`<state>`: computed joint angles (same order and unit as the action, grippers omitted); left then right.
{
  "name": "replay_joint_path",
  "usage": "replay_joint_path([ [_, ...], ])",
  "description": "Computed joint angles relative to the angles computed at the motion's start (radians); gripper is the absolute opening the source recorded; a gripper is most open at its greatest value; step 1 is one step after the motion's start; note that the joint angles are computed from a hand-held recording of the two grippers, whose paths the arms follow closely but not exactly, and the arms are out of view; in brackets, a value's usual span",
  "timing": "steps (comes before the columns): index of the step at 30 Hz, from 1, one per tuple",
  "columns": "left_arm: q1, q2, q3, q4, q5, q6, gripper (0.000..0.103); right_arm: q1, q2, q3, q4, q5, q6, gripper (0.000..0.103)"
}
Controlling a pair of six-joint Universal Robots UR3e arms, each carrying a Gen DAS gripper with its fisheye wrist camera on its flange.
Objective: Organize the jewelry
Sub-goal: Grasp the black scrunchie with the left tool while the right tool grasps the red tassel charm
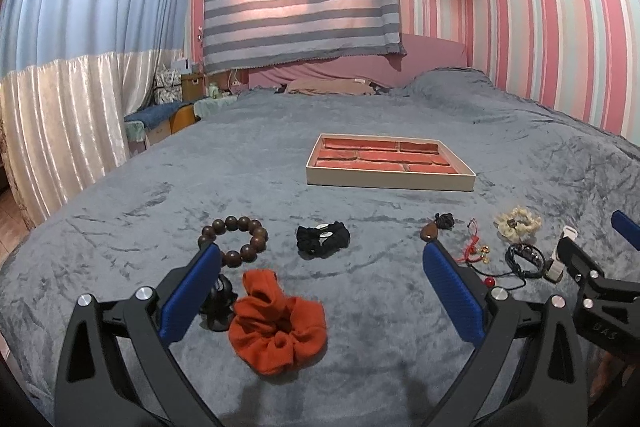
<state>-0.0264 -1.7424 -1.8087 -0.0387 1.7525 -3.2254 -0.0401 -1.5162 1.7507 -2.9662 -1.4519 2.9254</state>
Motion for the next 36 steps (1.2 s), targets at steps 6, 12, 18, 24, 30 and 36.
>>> replay_joint_path([
  [6, 0.034, -0.06, 0.143, -0.14, -0.035, 0.002, 0.098, 0.017, 0.124, -0.199, 0.146, 0.006, -0.011, 0.099],
  [12, 0.066, -0.168, 0.363, -0.321, -0.072, 0.024, 0.098, 0.021, 0.26, -0.416, 0.303, 0.036, 0.001, 0.099],
  [18, 0.085, -0.296, 0.588, -0.481, -0.116, 0.054, 0.098, 0.033, 0.395, -0.625, 0.46, 0.029, -0.002, 0.099],
  [24, 0.104, -0.438, 0.822, -0.654, -0.171, 0.075, 0.098, 0.036, 0.519, -0.808, 0.602, 0.042, 0.01, 0.099],
  [30, 0.134, -0.56, 1.022, -0.824, -0.251, 0.07, 0.098, 0.045, 0.621, -0.945, 0.7, 0.021, 0.006, 0.093],
  [36, 0.135, -0.619, 1.09, -0.869, -0.258, 0.092, 0.098, 0.042, 0.693, -1.061, 0.804, 0.035, 0.005, 0.08],
])
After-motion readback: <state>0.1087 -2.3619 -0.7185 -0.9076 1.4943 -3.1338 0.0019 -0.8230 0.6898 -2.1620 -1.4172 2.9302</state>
